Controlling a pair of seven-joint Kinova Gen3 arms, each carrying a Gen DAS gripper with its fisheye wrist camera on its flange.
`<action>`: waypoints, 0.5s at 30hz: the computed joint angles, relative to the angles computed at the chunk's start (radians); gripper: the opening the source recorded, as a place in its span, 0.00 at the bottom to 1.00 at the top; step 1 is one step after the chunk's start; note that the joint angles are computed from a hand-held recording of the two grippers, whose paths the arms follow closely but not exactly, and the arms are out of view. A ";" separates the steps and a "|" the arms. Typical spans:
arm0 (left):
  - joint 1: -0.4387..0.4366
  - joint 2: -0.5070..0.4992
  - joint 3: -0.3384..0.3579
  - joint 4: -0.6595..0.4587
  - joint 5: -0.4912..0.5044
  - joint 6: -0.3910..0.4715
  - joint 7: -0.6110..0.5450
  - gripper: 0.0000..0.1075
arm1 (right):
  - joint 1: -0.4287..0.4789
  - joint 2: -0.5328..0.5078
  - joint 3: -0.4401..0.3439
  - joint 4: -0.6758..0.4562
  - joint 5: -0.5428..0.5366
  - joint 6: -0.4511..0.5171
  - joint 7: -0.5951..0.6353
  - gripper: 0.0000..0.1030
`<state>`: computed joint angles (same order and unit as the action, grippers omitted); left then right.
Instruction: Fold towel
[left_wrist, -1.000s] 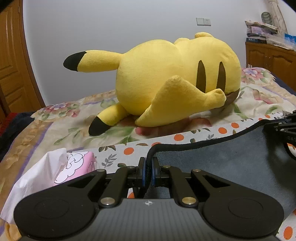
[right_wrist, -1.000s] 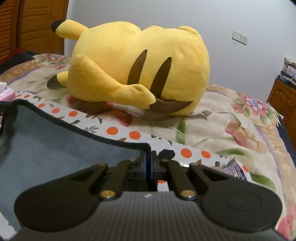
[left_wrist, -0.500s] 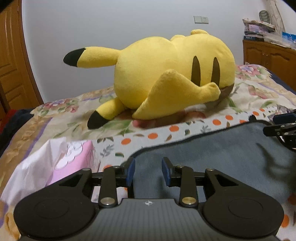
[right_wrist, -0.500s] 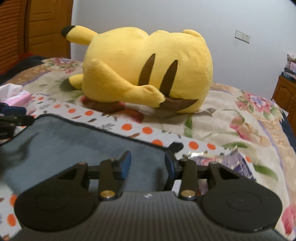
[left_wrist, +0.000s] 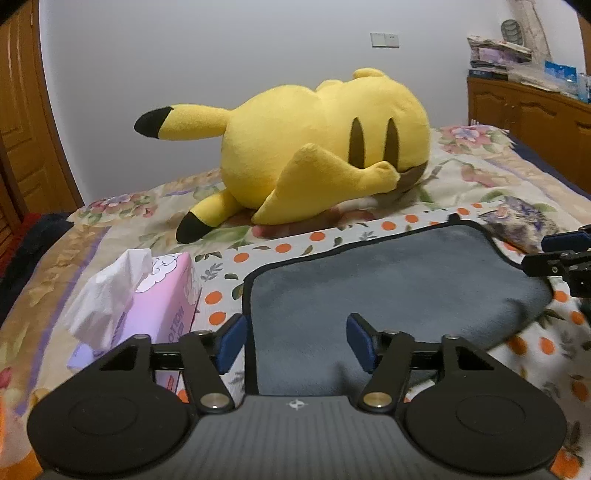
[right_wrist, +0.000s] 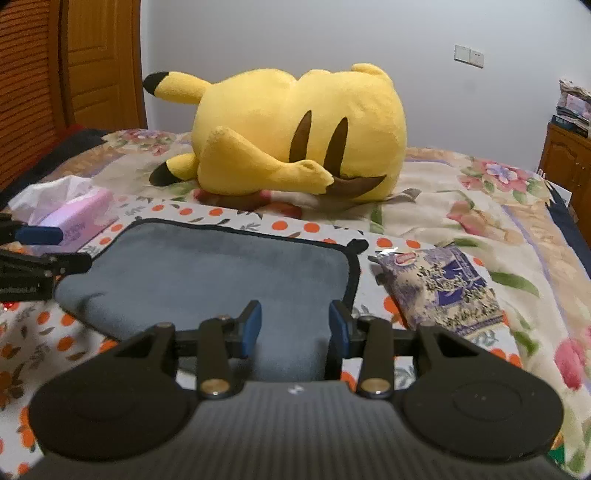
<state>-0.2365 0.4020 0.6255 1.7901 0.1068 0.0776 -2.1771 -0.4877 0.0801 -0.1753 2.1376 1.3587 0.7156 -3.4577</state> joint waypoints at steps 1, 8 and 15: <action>-0.021 -0.011 0.021 0.010 0.003 0.003 -0.001 0.61 | -0.004 -0.008 -0.004 0.003 -0.009 0.008 0.003 0.40; -0.213 -0.105 0.199 0.073 0.107 0.075 -0.088 0.65 | -0.046 -0.085 -0.057 0.019 -0.111 0.087 0.031 0.41; -0.488 -0.201 0.446 0.135 0.304 0.120 -0.263 0.72 | -0.092 -0.150 -0.134 0.031 -0.187 0.191 0.032 0.42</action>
<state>-0.7244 0.2005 1.0710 1.9253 0.4105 0.1972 -2.4406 -0.5795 -0.0701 -0.3096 2.1691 1.1722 0.9064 -3.4258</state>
